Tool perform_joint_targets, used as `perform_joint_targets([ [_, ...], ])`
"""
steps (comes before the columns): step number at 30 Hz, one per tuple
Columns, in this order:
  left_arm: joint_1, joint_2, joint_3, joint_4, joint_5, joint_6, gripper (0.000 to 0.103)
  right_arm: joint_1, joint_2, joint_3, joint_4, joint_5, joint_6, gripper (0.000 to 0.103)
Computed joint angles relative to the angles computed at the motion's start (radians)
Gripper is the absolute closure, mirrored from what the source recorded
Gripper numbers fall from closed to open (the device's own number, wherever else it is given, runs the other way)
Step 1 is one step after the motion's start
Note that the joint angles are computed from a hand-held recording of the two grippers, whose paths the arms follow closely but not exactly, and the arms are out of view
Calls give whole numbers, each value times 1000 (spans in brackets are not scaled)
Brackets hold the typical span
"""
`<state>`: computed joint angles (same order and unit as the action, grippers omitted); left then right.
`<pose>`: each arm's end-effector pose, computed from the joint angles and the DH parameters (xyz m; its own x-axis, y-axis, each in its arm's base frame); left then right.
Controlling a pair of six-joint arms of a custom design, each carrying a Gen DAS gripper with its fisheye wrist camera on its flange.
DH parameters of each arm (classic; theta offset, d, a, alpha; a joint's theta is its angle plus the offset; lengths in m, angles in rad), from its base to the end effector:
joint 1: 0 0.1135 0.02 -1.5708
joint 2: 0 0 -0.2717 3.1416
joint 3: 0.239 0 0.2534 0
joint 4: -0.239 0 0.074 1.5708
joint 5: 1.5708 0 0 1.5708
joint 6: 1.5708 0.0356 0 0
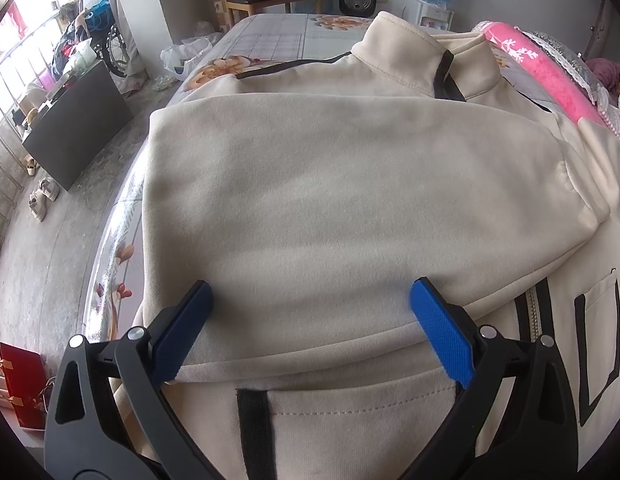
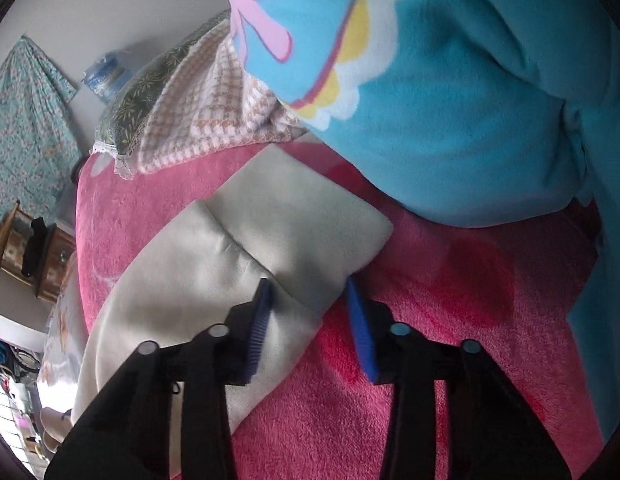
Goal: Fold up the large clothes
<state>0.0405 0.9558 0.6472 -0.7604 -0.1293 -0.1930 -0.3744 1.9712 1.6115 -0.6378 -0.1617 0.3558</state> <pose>0.1683 0.0114 0.2220 -0.8402 -0.2244 -0.4938 -0.2682 0.9632 0.0187 0.4085 -0.1544 0.2415 -0.6355 0.6191 -0.4613 0.5345 0.7840 0.3157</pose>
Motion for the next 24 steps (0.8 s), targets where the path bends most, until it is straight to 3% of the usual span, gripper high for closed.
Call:
perform_joint_targets([
  [2, 0, 1, 0, 0, 0, -1, 6, -3, -23, -30, 34, -14, 0, 87],
  [4, 0, 0, 0, -3, 1, 1, 6, -2, -59, -49, 56, -20, -3, 90],
  [9, 0, 1, 1, -3, 0, 0, 6, 39, -175, -40, 50, 1, -55, 91],
  [16, 21, 1, 10, -8, 24, 17, 7, 200, -341, 89, -46, 34, -130, 91],
  [21, 58, -114, 19, -27, 61, 38, 8, 386, -406, 220, -121, 78, -160, 91],
  [24, 115, -139, 31, -61, 114, 66, 29, 518, -418, 283, -153, 113, -158, 91],
])
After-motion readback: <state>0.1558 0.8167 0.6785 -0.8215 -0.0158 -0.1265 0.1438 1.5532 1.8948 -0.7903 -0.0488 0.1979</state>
